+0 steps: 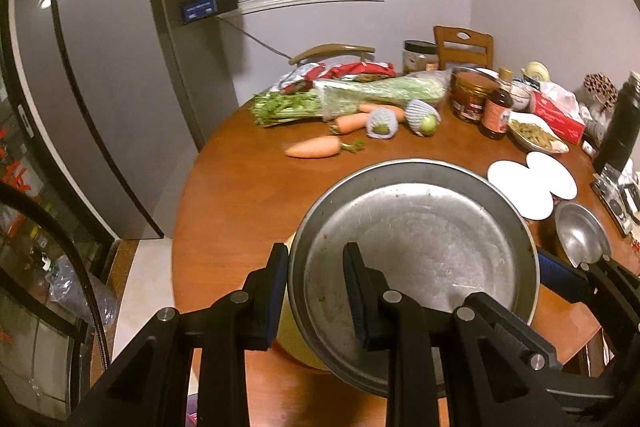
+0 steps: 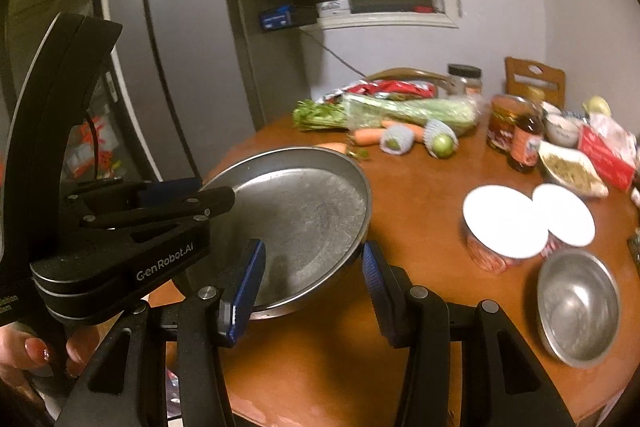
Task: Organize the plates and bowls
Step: 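Carry the steel pan over the yellow shell plate with the left tool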
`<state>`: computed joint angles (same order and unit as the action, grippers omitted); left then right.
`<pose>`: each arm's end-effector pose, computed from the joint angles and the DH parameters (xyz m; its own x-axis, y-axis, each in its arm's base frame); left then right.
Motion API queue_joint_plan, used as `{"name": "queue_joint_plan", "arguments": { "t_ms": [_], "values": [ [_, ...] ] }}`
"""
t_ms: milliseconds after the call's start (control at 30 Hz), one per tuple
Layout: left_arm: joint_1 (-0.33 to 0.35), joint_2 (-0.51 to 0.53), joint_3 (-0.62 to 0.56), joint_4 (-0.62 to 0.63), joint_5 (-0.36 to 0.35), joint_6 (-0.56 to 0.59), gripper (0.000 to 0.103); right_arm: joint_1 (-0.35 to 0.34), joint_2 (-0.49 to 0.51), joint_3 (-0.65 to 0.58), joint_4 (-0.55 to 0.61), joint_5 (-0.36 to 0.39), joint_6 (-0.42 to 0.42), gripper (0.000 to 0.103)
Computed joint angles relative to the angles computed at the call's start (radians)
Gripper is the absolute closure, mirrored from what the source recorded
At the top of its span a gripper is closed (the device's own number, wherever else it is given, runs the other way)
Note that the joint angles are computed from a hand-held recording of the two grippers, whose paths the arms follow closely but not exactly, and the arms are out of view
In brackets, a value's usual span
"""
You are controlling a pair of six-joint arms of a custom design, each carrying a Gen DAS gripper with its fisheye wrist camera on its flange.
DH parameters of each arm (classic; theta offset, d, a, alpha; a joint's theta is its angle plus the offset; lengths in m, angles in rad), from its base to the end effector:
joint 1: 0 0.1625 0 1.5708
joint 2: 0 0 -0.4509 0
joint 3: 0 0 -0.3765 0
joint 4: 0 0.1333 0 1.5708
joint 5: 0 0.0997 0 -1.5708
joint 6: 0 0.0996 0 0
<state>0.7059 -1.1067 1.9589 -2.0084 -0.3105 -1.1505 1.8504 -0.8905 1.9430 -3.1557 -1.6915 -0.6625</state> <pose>-0.2543 -0.5166 0.2143 -0.5977 -0.3457 -0.7234 0.3698 0.6817 -0.6313 0.2839 -0.5492 0.1514 -0.6194 -0.6791 0.3940 -0.7848 0.5206 -0.3364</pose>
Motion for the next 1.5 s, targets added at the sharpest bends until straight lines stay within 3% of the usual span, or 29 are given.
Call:
{"name": "queue_joint_plan", "arguments": {
  "t_ms": [300,733,1500],
  "values": [
    [0.030,-0.036,0.036,-0.005,-0.005,-0.022,0.075,0.029,0.052,-0.023,-0.001,-0.009,-0.023,0.051],
    [0.095,0.004,0.096,-0.272,-0.054,0.123,0.075,0.010,0.101,-0.021,-0.009,-0.057,-0.035,0.051],
    [0.136,0.027,0.103,-0.317,-0.067,0.142,0.075,0.007,0.154,-0.037,-0.030,-0.104,-0.063,0.051]
  ]
}}
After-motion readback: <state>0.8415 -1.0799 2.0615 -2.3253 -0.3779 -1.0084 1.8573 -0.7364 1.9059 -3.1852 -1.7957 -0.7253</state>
